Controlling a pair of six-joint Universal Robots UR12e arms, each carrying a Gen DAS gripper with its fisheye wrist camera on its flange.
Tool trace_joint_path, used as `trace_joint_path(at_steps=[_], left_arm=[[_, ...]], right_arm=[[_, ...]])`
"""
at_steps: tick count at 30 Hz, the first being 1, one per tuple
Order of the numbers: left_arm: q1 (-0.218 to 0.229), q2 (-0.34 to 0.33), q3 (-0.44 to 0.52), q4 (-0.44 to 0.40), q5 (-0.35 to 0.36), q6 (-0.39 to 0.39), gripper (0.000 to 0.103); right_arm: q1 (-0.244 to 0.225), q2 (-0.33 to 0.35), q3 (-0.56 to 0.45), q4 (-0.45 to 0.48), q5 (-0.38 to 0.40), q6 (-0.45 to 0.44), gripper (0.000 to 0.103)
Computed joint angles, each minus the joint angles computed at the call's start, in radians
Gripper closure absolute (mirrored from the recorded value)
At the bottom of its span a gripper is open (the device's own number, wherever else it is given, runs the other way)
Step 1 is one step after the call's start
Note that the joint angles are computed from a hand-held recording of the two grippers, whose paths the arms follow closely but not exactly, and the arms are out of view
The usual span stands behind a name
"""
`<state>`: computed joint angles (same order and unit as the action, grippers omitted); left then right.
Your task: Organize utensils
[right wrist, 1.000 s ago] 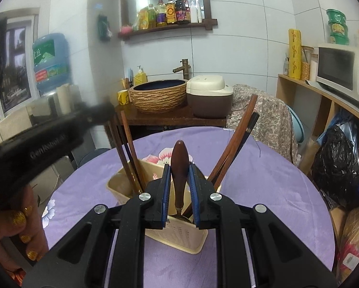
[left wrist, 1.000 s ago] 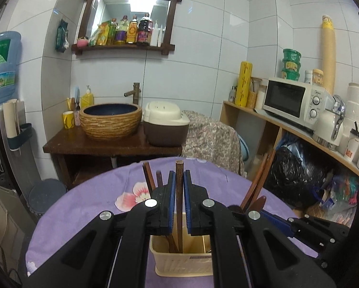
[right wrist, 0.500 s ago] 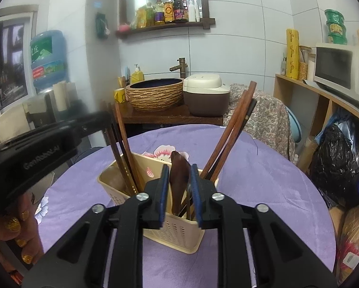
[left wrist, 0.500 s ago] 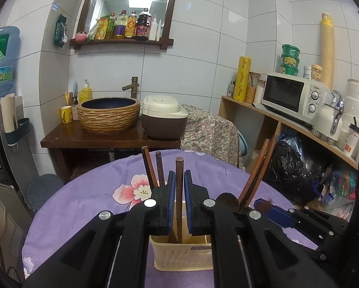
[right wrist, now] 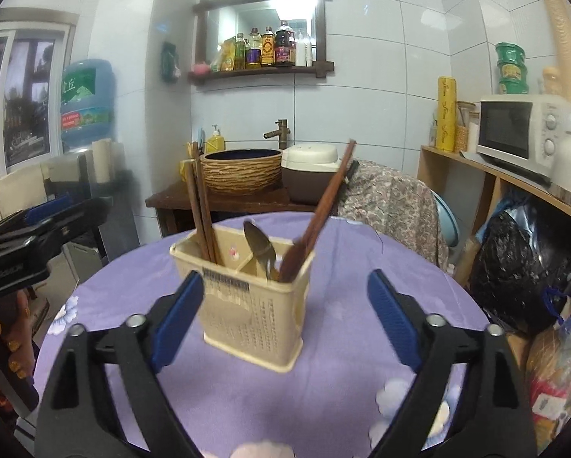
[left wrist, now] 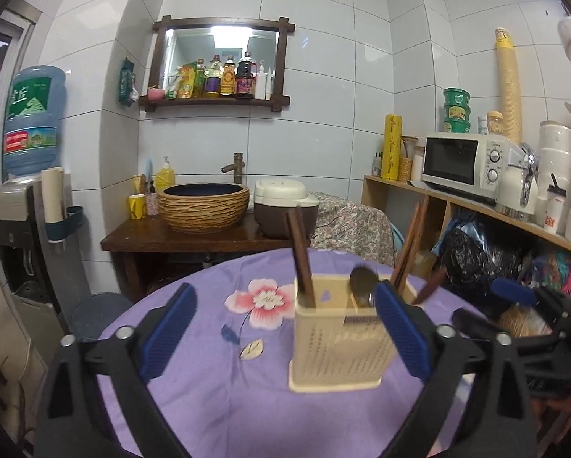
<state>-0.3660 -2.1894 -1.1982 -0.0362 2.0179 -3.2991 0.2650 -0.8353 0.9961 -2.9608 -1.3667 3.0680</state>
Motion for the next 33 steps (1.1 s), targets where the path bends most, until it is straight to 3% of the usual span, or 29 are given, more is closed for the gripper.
trace_joint_path(at_steps=[7,12,14,17,20,27,33], left_arm=[[-0.063,0.072,-0.211,0.132,0.090,0.005,0.005],[-0.095,0.116,-0.306,0.129,0.108,-0.094,0.005],[-0.113,0.124,-0.329,0.133,0.142,-0.093,0.005],[-0.140,0.127,-0.352,0.163,0.202,-0.080,0.005],[-0.152,0.132,-0.367,0.181,0.218,-0.087,0.005],[-0.163,0.132,-0.369,0.210,0.267,-0.072,0.005],[-0.167,0.133,-0.373,0.216,0.265,-0.065,0.005]], right_arm=[[0.003,-0.136,0.333,-0.246,-0.046,0.000,0.006],[0.009,-0.215,0.507,-0.342,-0.076,-0.006,0.006],[0.012,-0.240,0.560,-0.380,-0.078,-0.010,0.006],[0.018,-0.268,0.616,-0.444,-0.074,-0.012,0.006],[0.025,-0.278,0.632,-0.484,-0.090,-0.036,0.006],[0.028,-0.287,0.636,-0.503,-0.103,-0.045,0.006],[0.028,-0.289,0.635,-0.500,-0.099,-0.045,0.006]])
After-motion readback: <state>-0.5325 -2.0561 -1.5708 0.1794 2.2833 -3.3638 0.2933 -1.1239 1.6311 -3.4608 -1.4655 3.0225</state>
